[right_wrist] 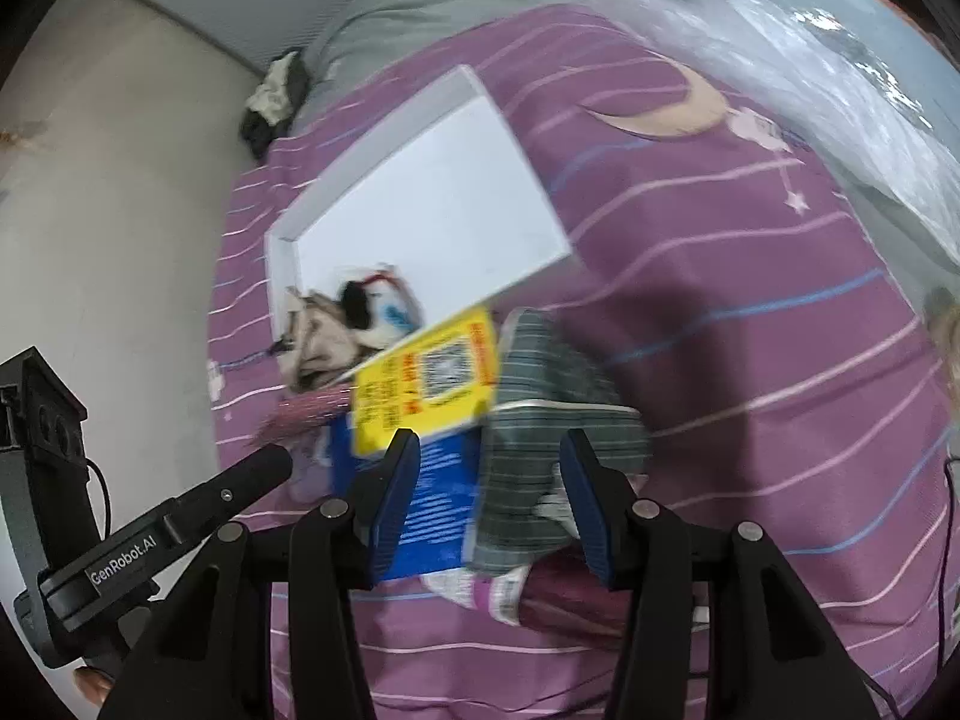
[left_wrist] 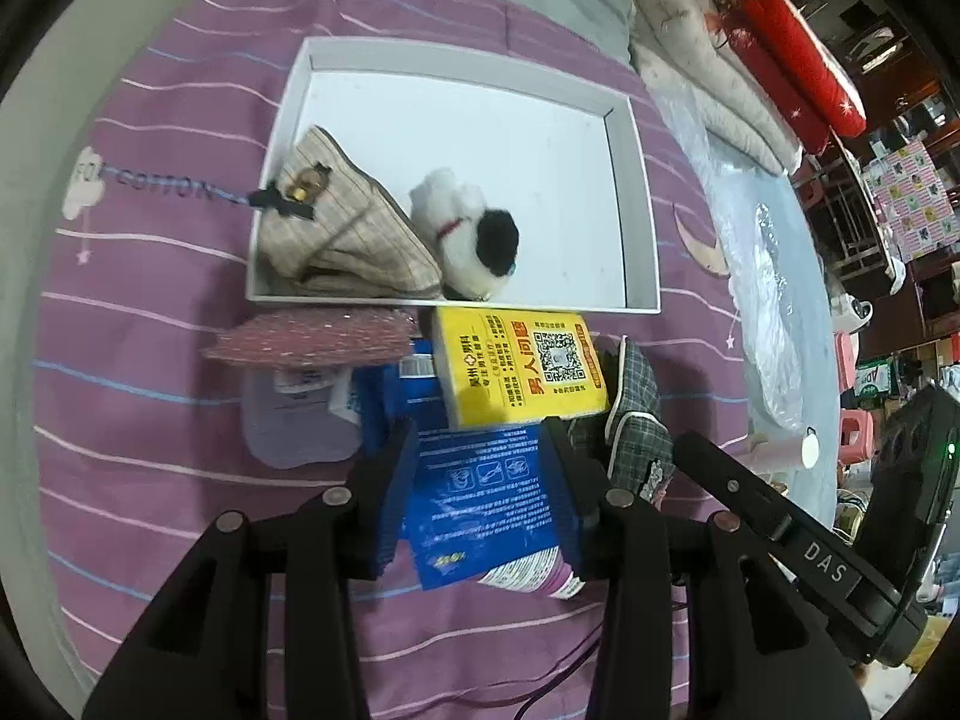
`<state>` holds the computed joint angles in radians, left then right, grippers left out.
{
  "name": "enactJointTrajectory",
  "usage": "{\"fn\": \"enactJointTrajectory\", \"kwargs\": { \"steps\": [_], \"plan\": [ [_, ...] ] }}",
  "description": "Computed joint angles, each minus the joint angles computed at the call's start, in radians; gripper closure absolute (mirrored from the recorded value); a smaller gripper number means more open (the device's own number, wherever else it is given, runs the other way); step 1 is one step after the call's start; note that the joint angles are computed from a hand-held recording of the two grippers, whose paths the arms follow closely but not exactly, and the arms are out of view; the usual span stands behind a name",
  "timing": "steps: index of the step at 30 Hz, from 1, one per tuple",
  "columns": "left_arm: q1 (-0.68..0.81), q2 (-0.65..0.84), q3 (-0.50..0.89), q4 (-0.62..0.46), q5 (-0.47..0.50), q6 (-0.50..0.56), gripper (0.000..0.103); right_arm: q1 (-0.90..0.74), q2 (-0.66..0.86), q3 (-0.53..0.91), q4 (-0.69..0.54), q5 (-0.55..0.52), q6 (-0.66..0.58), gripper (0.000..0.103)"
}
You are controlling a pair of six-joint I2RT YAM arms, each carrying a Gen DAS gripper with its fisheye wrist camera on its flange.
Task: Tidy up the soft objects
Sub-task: 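Grasp the yellow box with left gripper while right gripper grasps the green plaid pouch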
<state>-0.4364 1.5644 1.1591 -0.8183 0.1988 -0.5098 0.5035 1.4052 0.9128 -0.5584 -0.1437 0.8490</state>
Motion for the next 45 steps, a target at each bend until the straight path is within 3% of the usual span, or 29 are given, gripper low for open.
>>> {"fn": "enactJointTrajectory", "kwargs": {
  "steps": [4,7,20,26,30,37,45],
  "plan": [
    [0.0,0.057,0.014,0.018,0.014,-0.004,0.06,-0.036,-0.011,-0.044,0.019,0.003,-0.009,0.054],
    [0.004,0.096,0.025,0.03,0.019,-0.006,0.06,-0.052,0.006,-0.068,0.048,-0.007,-0.018,0.041],
    [0.018,0.212,0.068,0.065,0.013,-0.028,0.06,-0.031,0.104,-0.096,0.189,-0.05,-0.001,0.029],
    [0.007,0.256,0.083,0.082,-0.005,-0.045,0.062,0.004,0.159,-0.063,0.177,-0.023,0.006,0.029],
    [0.008,0.26,0.086,0.085,-0.019,-0.053,0.074,0.011,0.171,-0.063,0.182,-0.019,0.0,0.03],
    [0.016,0.225,0.062,0.091,-0.014,-0.033,0.085,0.011,0.175,-0.063,0.169,-0.01,0.004,0.046],
    [0.04,0.134,0.018,0.107,0.028,-0.032,0.089,0.0,0.126,-0.094,0.182,-0.01,0.0,0.049]
  ]
}}
